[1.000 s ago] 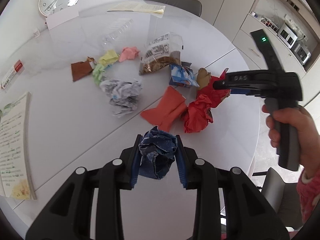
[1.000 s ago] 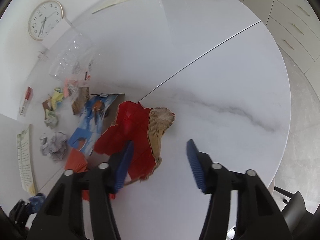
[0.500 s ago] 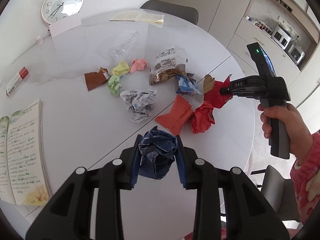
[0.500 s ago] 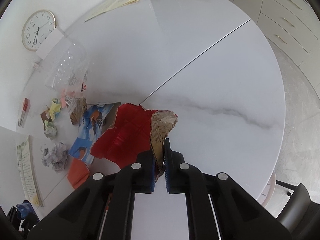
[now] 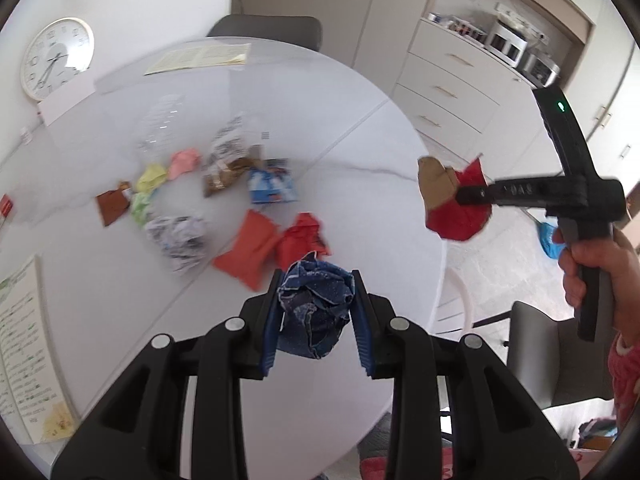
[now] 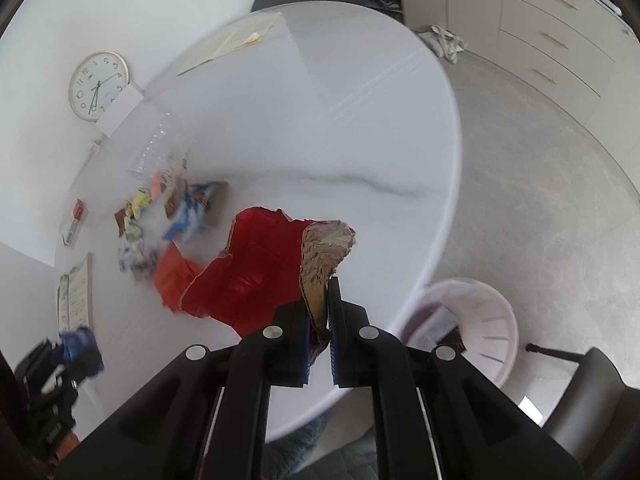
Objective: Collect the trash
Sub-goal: 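Drop the denim scrap and red bag into the wastebasket with both grippers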
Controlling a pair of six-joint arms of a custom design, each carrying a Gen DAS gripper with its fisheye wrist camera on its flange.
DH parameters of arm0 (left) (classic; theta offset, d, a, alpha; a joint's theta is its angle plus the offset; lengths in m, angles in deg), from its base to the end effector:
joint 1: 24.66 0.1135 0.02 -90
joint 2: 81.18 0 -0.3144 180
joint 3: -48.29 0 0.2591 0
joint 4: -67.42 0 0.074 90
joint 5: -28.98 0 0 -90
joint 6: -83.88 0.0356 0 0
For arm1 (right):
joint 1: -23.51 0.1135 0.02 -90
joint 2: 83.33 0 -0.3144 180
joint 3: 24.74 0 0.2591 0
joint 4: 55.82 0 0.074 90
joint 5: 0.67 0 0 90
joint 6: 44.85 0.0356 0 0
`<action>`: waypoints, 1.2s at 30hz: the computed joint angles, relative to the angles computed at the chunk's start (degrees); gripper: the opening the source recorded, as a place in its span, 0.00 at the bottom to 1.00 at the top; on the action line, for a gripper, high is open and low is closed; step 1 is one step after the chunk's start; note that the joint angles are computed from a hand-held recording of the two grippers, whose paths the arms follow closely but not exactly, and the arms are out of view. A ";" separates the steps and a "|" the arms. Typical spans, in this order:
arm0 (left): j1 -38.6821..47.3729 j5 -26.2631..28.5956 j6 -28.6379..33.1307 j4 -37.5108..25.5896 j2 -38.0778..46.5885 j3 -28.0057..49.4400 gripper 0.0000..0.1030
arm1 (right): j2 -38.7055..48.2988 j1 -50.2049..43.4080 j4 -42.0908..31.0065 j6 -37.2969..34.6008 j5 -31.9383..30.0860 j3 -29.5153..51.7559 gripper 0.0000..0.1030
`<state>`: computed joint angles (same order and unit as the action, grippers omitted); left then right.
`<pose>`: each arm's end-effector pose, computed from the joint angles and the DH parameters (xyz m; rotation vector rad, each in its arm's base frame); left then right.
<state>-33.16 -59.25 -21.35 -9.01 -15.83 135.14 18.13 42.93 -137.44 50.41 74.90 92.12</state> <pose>0.1906 -0.0296 0.4045 -0.1368 2.5376 -0.2035 0.3517 0.1334 0.3912 -0.4122 2.7231 0.4644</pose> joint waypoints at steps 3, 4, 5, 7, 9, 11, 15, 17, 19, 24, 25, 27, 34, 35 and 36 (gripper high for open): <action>-7.72 -2.50 -4.39 1.40 2.78 1.33 0.30 | -4.59 -5.12 -0.33 -3.83 -0.70 -6.26 0.08; -10.76 -3.09 -6.05 2.08 4.41 2.13 0.30 | -5.87 -7.22 -0.46 -5.45 -0.87 -8.29 0.08; -12.82 -3.50 -7.20 2.48 5.59 2.78 0.30 | -6.75 -8.97 -0.40 -6.69 -1.22 -10.10 0.08; -17.12 -3.97 -9.33 3.69 8.62 4.36 0.30 | -8.03 -12.71 0.15 -9.19 -1.86 -13.96 0.08; -20.66 -4.49 -10.97 4.75 11.70 6.02 0.30 | -8.33 -15.97 1.39 -11.54 -2.02 -17.38 0.08; -23.31 -4.05 -12.36 6.01 15.28 7.73 0.30 | -7.73 -18.19 2.90 -13.30 -2.77 -20.04 0.08; -27.36 -3.52 -14.34 7.40 22.85 11.87 0.30 | -4.22 -20.52 7.32 -17.78 -2.54 -24.49 0.08; -28.53 -3.52 -14.85 7.50 26.16 13.97 0.30 | -2.25 -21.72 8.20 -20.42 -2.98 -25.53 0.14; -29.68 -3.33 -15.74 7.77 29.35 15.79 0.30 | -0.65 -22.65 8.59 -22.91 -2.35 -25.82 0.40; -31.34 -2.42 -17.95 9.04 35.51 18.91 0.30 | -1.30 -25.80 9.43 -28.32 -0.43 -25.08 0.74; -31.54 -2.16 -18.53 9.27 36.50 19.39 0.30 | -1.67 -26.31 9.98 -28.91 0.47 -24.93 0.78; -31.79 -1.51 -19.19 9.69 37.97 20.11 0.32 | -1.95 -27.67 10.80 -30.68 2.36 -23.92 0.82; -32.43 -2.92 -21.19 9.60 39.74 22.26 0.88 | -2.19 -31.57 11.91 -33.54 3.74 -20.19 0.88; -32.58 -3.18 -21.28 9.48 39.67 22.41 0.90 | -2.05 -31.75 11.90 -33.72 3.86 -19.65 0.88; -32.65 -3.32 -21.30 9.46 39.45 22.26 0.90 | -2.11 -31.82 11.90 -33.80 3.94 -19.27 0.88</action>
